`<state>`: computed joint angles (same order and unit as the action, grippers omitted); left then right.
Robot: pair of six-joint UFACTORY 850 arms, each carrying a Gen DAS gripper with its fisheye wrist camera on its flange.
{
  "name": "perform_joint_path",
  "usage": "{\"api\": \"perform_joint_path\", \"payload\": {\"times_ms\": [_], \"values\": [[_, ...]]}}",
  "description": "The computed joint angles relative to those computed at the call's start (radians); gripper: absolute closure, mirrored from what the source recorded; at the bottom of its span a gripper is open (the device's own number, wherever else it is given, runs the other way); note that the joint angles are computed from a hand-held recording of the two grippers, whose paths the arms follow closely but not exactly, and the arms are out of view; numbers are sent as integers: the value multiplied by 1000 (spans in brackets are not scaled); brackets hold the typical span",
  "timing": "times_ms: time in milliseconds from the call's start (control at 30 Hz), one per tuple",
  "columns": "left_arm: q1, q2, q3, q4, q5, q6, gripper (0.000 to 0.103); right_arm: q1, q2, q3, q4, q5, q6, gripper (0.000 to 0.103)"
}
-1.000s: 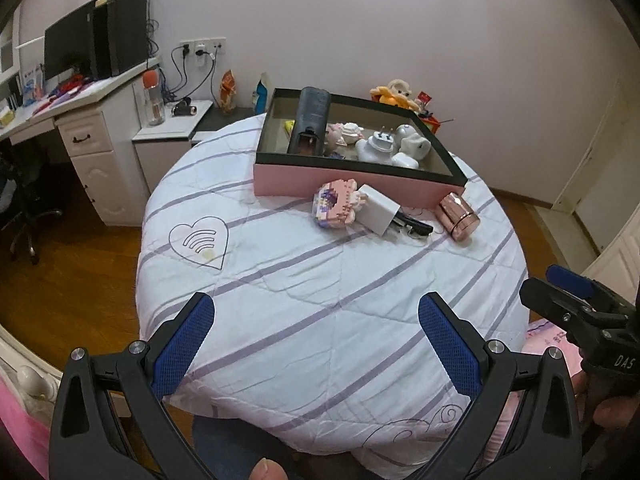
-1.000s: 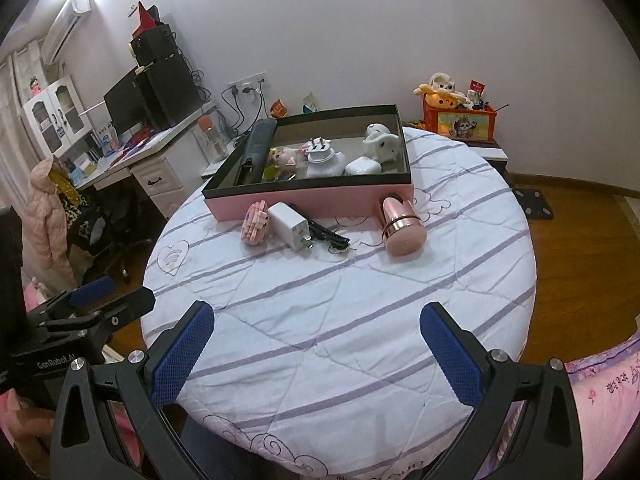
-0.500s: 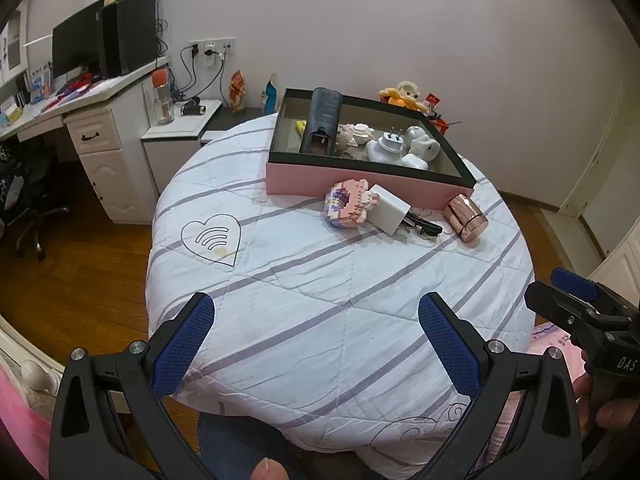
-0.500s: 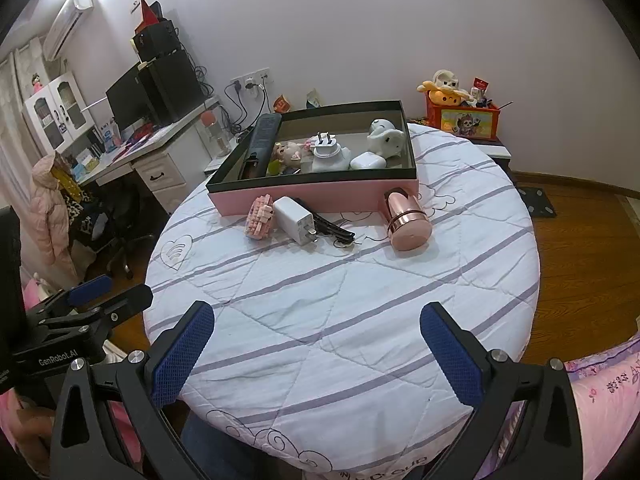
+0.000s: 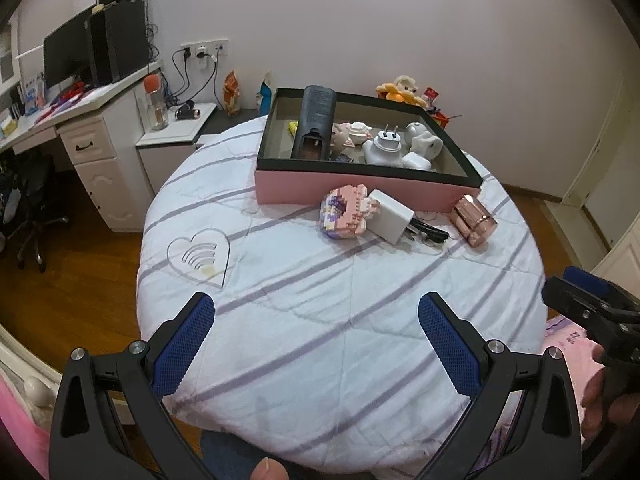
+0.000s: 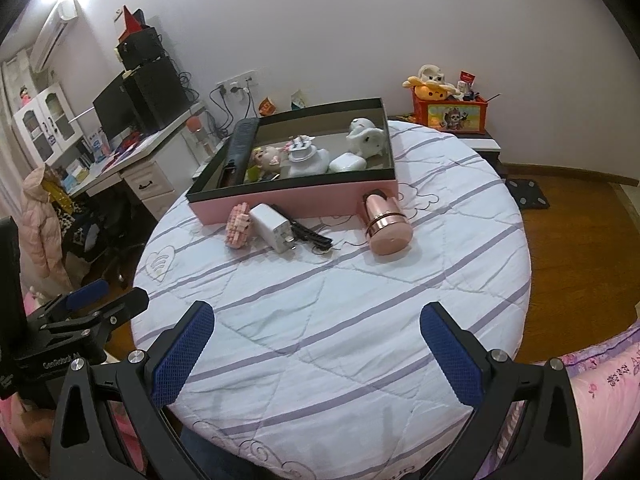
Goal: Organize rigid objects
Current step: 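Withdraw both tools from the box toward the remaining items, then grasp the pink block figure with the left gripper while the right gripper grasps the copper cup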
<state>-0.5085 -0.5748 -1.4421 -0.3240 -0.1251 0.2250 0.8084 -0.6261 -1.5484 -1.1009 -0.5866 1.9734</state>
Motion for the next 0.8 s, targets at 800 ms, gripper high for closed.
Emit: {"api": "perform_joint_path", "payload": {"times_ms": [800], "values": [[-28,-386,-498,482,-187,-382,0,-155,-133,-151,230,9,-333,8]]}}
